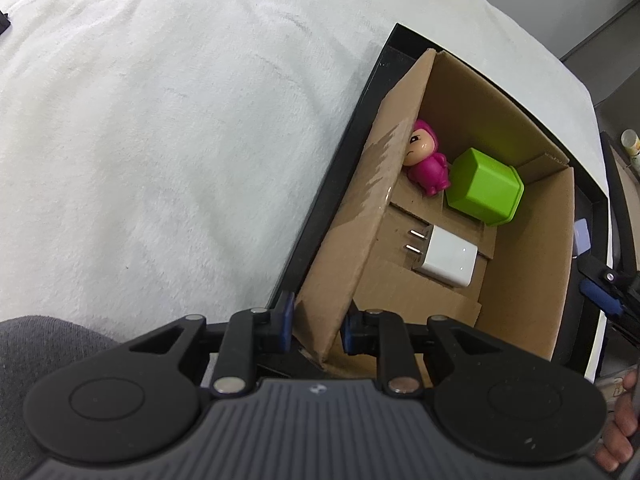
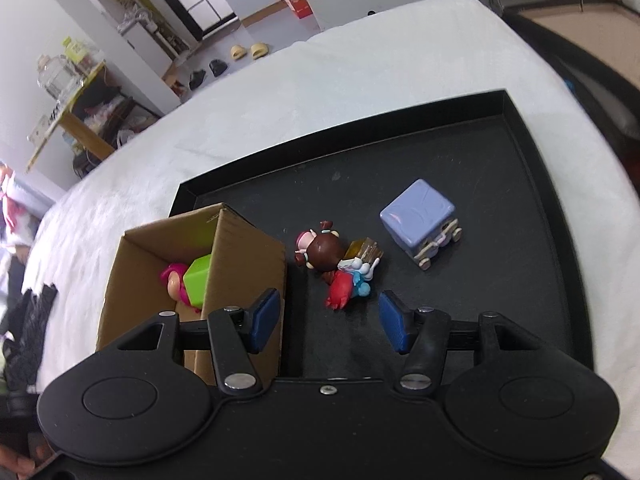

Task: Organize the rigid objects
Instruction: 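Move the right gripper to the small red-and-blue figure and grasp it, then lift the red-and-blue figure and carry it over the box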

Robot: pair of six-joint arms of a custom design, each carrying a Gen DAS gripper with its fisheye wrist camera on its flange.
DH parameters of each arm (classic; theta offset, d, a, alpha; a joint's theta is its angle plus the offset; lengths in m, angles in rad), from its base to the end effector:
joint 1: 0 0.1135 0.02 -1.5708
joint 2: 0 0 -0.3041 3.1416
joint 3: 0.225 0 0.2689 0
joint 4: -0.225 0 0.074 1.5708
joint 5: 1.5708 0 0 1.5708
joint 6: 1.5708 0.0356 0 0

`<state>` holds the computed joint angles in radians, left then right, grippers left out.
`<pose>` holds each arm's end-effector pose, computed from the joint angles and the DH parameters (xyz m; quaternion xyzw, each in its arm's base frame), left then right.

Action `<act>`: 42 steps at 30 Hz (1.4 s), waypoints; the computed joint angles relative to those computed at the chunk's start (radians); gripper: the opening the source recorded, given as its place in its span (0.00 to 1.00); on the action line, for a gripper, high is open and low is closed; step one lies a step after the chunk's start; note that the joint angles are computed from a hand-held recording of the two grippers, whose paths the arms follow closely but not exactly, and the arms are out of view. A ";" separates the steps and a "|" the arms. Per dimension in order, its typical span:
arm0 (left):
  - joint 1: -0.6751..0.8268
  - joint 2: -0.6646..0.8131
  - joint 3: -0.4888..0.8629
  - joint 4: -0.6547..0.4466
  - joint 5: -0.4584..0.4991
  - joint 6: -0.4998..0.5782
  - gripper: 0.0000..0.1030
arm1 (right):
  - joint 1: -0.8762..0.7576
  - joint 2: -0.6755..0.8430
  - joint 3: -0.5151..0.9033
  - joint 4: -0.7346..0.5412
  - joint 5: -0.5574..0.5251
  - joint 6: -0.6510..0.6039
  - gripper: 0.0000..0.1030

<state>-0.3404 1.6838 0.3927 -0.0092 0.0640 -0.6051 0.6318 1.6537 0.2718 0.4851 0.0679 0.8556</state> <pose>0.2006 -0.0735 0.0747 -0.1264 0.9823 -0.0896 0.1056 0.1803 0.1290 0.0848 0.1165 0.9361 0.2002 0.2649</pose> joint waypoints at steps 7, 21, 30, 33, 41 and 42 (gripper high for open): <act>-0.019 0.034 0.022 -0.014 -0.021 -0.007 0.21 | -0.044 0.132 -0.011 0.163 -0.025 0.018 0.48; -0.037 0.057 0.039 -0.025 -0.042 -0.021 0.21 | -0.111 0.332 0.047 0.268 -0.095 0.029 0.47; -0.052 0.066 0.050 -0.031 -0.058 -0.020 0.21 | -0.183 0.405 0.021 0.385 -0.203 0.041 0.28; -0.048 0.065 0.052 -0.036 -0.056 -0.010 0.21 | -0.221 0.404 -0.016 0.416 -0.262 0.058 0.27; -0.053 0.065 0.054 -0.038 -0.060 0.000 0.21 | -0.192 0.236 -0.080 0.240 -0.217 0.057 0.26; -0.057 0.066 0.053 -0.035 -0.063 -0.001 0.21 | -0.187 0.211 -0.085 0.218 -0.213 0.056 0.26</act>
